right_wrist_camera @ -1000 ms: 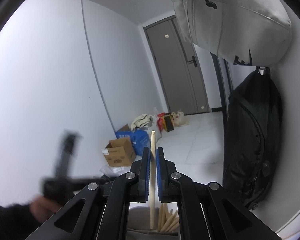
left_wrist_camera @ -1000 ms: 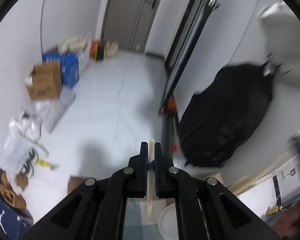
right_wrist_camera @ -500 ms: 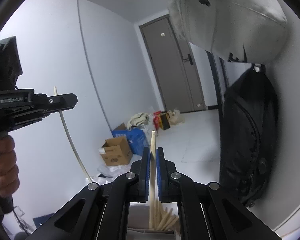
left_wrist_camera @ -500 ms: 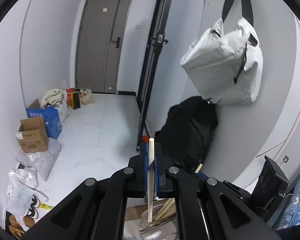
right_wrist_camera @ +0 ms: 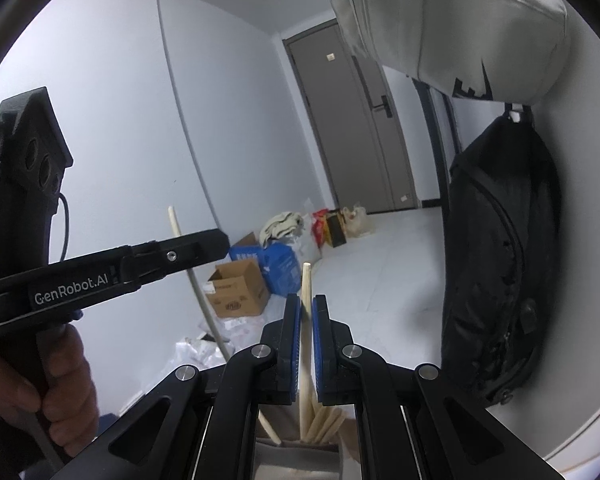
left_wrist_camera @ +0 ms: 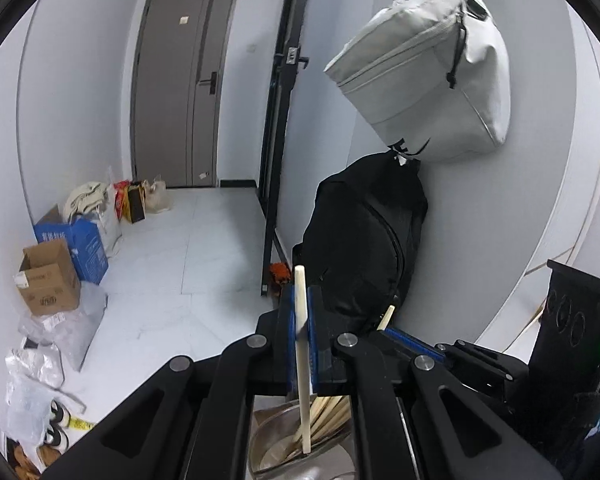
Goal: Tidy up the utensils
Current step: 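Lower both chopsticks into the holder, then open both grippers to release the chopsticks into the holder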
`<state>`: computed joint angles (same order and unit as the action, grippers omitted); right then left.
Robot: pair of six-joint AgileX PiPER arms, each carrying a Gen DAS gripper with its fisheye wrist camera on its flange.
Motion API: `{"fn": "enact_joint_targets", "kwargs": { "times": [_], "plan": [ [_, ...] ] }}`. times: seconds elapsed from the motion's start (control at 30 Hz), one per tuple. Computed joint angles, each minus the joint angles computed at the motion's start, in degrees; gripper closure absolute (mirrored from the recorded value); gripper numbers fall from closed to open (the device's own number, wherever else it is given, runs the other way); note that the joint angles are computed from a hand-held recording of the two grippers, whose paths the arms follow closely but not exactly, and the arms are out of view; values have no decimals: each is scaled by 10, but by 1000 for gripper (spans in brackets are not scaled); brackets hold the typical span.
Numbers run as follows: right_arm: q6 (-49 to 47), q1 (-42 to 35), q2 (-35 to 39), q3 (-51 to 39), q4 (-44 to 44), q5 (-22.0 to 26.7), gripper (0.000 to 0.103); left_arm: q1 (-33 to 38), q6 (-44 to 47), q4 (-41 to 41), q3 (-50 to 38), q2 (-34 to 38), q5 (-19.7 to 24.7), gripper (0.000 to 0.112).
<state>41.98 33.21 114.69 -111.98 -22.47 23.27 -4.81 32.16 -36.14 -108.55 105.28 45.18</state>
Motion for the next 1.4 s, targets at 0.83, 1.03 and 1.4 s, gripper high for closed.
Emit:
{"fn": "enact_joint_targets", "kwargs": {
  "times": [0.83, 1.03, 1.4],
  "plan": [
    [-31, -13, -65, 113, 84, -39, 68, 22, 2, -20, 17, -18, 88, 64],
    [90, -4, -128, 193, -15, -35, 55, 21, -34, 0, 82, -72, 40, 62],
    [285, 65, -232, 292, -224, -11, 30, -12, -153, 99, 212, -187, -42, 47]
  ]
}}
